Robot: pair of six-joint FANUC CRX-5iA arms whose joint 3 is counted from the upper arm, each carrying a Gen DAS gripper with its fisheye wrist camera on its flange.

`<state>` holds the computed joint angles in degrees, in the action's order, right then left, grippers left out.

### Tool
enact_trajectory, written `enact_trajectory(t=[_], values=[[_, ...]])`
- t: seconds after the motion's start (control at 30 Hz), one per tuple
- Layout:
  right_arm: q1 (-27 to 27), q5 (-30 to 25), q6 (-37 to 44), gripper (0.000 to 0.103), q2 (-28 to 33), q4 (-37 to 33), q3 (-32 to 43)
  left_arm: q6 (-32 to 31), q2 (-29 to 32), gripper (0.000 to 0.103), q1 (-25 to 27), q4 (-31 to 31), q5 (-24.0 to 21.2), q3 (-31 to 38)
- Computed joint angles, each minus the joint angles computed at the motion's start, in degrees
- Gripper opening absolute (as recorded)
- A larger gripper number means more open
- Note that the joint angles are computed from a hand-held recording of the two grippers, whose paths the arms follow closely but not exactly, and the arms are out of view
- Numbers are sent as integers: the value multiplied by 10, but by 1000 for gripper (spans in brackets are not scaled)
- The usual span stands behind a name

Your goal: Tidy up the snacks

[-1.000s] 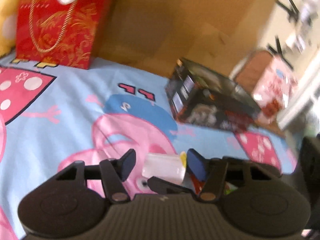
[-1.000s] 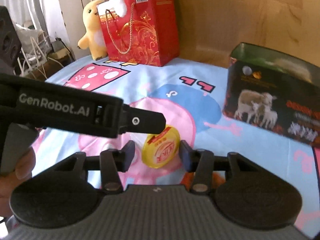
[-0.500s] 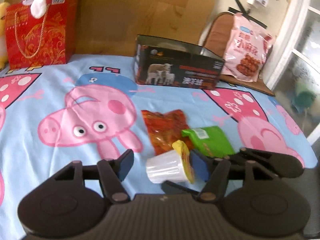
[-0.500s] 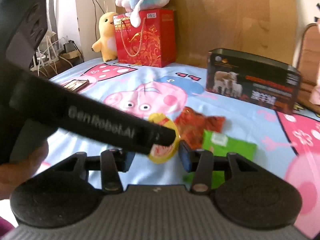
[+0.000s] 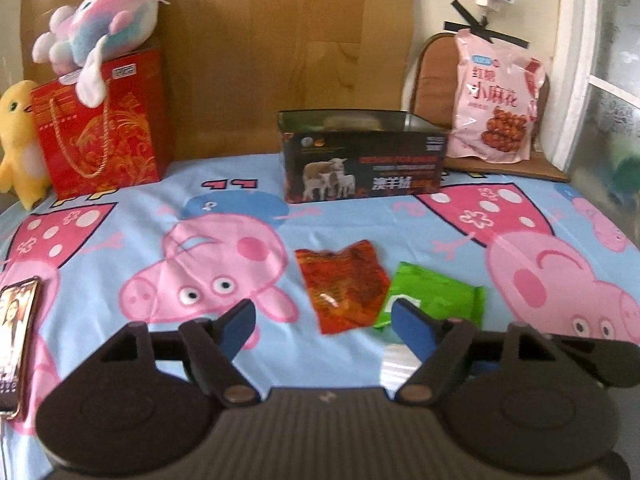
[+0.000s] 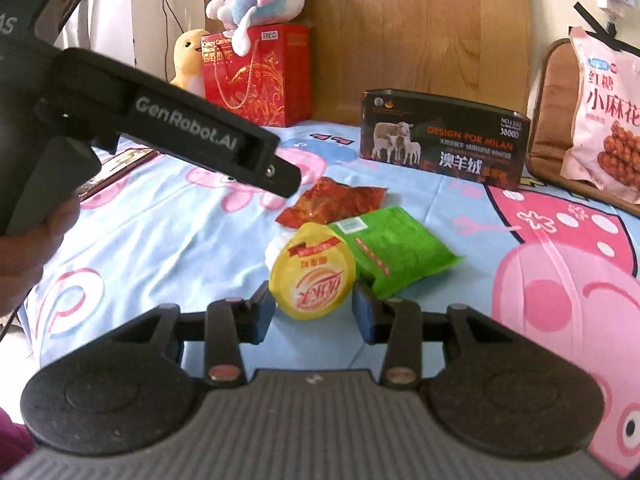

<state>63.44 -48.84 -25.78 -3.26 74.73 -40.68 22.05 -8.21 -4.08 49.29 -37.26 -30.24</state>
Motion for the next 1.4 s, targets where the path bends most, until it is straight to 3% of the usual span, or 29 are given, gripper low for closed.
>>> enact_trajectory(t=[0.23,0.47,1.4], values=[[6,-2,-5,46,-1,4,-2,15,-11,77,-4,-21,46,-11],[12,-3,-6,50,-2,1,-3,23,-7,77,2,-35,61,-12],[18,2,-18,52,-2,13,-6,38,12,77,14,-62,63,-3]])
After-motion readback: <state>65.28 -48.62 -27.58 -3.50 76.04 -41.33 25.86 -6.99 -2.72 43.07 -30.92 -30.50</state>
